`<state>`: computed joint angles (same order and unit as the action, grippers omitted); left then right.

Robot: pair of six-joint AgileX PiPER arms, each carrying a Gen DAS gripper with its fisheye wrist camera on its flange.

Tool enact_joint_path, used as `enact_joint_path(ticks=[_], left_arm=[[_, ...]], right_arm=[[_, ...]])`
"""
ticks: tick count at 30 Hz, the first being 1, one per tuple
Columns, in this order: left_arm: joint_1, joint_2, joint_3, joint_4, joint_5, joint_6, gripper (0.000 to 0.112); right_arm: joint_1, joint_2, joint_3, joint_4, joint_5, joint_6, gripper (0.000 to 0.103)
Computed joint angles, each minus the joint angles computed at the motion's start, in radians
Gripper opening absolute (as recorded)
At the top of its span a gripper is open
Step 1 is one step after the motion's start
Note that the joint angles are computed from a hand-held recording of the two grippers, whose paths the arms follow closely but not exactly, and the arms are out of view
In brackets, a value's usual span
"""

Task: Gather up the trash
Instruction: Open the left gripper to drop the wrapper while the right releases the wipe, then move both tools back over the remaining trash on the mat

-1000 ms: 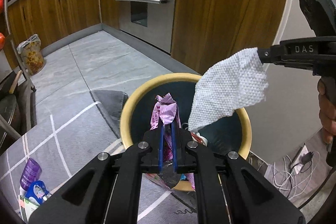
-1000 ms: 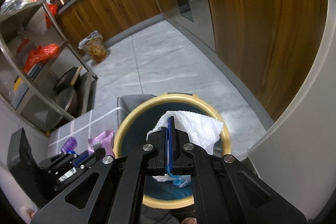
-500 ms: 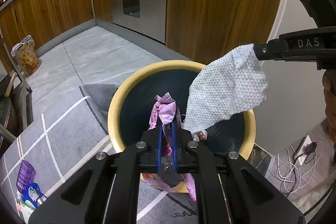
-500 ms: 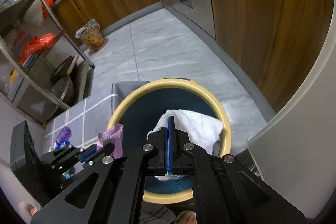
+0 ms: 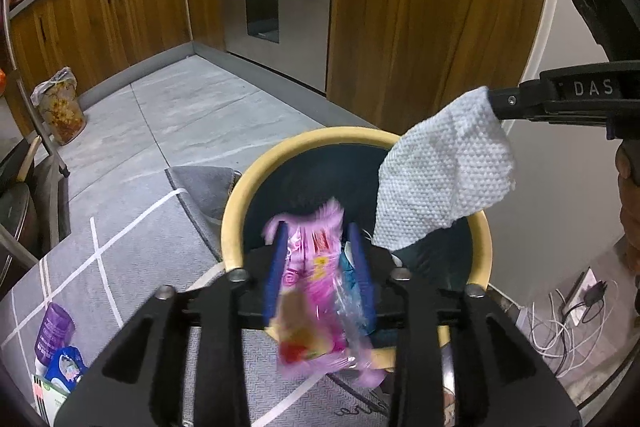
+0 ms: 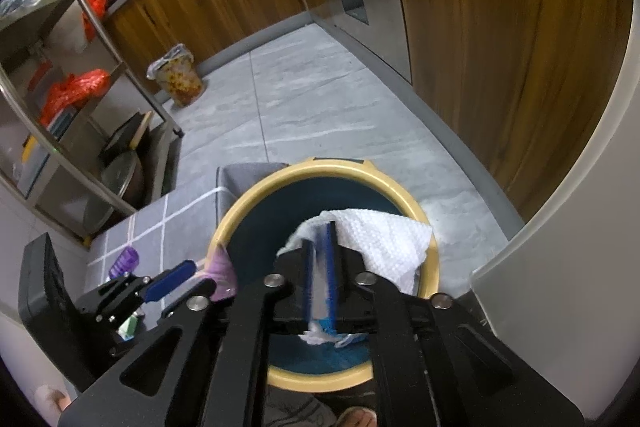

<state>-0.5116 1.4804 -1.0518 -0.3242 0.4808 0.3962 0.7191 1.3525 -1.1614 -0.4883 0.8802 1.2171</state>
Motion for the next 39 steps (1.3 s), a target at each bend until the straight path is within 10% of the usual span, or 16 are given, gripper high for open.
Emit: enact_joint_path(ticks=[14, 39], left_arm=[[0.057, -0.06, 0.029, 0.006, -0.019, -0.024, 0.08], [0.205, -0.254, 0.054, -0.002, 0.107, 0.034, 0.087]], right_arm=[[0.043, -0.018, -0.015, -0.118, 0.012, 0.096, 0.076], [0.007, 0.24, -0.148, 0.142, 0.226, -0.126, 0.084]])
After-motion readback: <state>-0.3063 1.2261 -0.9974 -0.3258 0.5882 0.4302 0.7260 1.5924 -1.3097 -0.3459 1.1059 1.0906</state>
